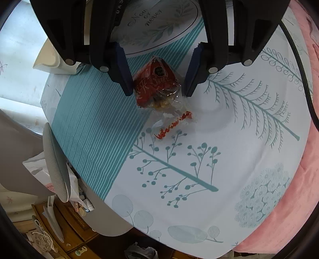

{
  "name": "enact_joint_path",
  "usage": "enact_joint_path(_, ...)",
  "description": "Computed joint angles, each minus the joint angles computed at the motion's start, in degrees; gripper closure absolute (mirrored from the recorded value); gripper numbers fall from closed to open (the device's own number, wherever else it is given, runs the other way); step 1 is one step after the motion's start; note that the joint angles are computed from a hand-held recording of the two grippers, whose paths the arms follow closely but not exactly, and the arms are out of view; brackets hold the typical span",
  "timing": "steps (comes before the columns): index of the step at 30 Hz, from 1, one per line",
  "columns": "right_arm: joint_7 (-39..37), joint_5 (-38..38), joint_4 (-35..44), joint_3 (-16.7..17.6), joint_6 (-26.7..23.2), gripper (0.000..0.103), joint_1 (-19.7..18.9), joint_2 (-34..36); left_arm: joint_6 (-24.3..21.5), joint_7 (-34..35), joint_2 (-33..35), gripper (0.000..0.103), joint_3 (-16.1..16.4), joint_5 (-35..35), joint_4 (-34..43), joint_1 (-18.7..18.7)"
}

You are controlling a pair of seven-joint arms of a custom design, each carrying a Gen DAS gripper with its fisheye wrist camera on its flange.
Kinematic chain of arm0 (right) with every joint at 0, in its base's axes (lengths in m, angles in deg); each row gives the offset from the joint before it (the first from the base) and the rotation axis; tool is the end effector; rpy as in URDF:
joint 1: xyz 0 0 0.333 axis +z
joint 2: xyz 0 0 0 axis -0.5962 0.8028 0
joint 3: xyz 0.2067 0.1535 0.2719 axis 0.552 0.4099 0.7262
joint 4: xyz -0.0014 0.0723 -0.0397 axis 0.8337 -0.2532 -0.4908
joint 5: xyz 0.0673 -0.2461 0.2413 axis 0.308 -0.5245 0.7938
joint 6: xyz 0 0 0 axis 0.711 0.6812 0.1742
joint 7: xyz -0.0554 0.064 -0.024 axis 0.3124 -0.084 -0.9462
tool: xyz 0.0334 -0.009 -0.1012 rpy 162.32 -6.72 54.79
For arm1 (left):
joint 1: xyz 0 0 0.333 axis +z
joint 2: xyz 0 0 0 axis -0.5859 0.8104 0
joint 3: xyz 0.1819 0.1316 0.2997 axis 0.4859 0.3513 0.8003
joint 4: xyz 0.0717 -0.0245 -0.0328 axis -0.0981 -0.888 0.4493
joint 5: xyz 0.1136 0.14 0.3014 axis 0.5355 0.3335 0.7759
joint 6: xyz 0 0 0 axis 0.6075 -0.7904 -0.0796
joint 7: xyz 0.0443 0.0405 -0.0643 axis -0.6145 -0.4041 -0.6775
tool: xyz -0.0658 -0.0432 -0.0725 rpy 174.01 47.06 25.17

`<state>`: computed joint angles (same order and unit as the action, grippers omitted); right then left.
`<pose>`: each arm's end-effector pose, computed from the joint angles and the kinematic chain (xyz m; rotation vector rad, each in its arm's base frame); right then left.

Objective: Organize snacks
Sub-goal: 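Carry the red candy bag and brown packet over the white tray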

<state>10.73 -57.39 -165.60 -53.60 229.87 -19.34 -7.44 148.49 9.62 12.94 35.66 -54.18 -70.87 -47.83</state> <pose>0.6780 0.1086 0.3249 -1.8624 1.8634 -0.5257 0.7334 -0.2742 0.3212 2.7532 -0.9820 0.4358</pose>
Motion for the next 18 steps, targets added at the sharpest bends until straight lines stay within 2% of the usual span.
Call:
enact_joint_path(3,-1.33,0.44,0.44,2.68,-2.33,0.077,-2.48,-0.65,-1.48,0.57,-0.44,0.052,-0.49,-0.27,-0.45,0.21)
enact_joint_path(7,-4.19,2.49,0.21,7.90,-6.97,0.079,-7.29,-2.43,-2.03,1.54,-2.59,0.053,-1.71,-1.84,-4.32,0.94)
enact_joint_path(11,-7.67,6.73,-3.02,12.38,-11.88,0.080,-11.32,-5.84,-1.03,2.75,-6.54,0.052,-2.57,-2.94,-11.54,1.27)
enact_joint_path(14,-10.56,10.79,-6.29,14.42,-16.17,0.081,-13.41,-8.99,1.52,3.63,-10.25,0.052,-3.08,-3.53,-18.72,1.29)
enact_joint_path(18,-14.26,15.81,-11.40,14.71,-21.53,0.083,-14.10,-13.66,2.38,3.78,-14.82,0.052,-3.97,-4.86,-26.30,1.18)
